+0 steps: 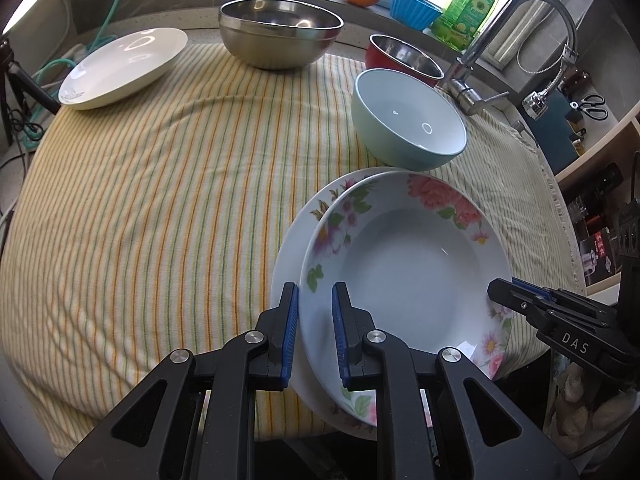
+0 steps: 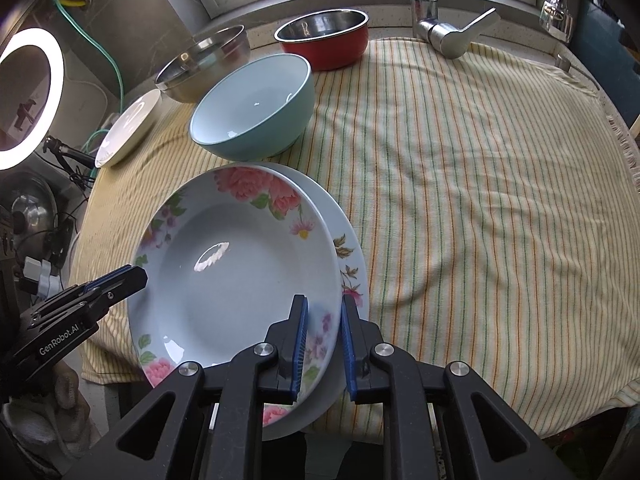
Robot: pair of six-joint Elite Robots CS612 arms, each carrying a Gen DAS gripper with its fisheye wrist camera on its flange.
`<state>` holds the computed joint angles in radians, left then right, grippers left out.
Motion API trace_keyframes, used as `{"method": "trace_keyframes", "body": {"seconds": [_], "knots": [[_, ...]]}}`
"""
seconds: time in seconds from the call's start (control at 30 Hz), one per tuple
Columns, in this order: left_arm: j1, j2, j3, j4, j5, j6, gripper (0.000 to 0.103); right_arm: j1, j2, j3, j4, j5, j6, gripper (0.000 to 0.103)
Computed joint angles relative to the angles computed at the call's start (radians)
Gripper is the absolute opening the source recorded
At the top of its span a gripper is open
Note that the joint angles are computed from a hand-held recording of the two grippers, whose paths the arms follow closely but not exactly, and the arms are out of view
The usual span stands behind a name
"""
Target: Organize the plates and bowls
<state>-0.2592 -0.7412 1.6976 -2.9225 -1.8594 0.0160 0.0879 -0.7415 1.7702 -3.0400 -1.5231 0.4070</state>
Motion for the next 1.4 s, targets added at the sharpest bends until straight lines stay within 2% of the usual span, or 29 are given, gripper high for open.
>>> {"method": "trace_keyframes", "body": {"seconds": [0.1,0.2,0.73,1.0,1.27,1.4], "knots": [[-0.001,-0.002,0.002,-0.007,0.004,0.005,0.015,0.006,-0.001,-0.001,-0.008,-0.031,-0.013,0.017],[-0.001,-0.003,0.003,-0.013,0.005,0.005,0.015,0.010,-0.003,-0.003,-0.016,-0.038,-0.025,0.022],[0.007,-0.017,0.012,-0.048,0.018,-0.003,0.015,0.024,-0.016,0.004,-0.049,-0.077,-0.051,0.023],[0.013,-0.028,0.023,-0.077,0.041,-0.030,0.015,0.032,-0.022,0.005,-0.104,-0.069,-0.088,0.023],[0.021,-0.040,0.043,-0.115,0.066,-0.071,0.015,0.037,-0.022,-0.001,-0.145,-0.029,-0.117,0.023],[0.029,-0.046,0.048,-0.132,0.081,-0.108,0.015,0.045,-0.022,-0.016,-0.143,-0.015,-0.166,0.023]]}}
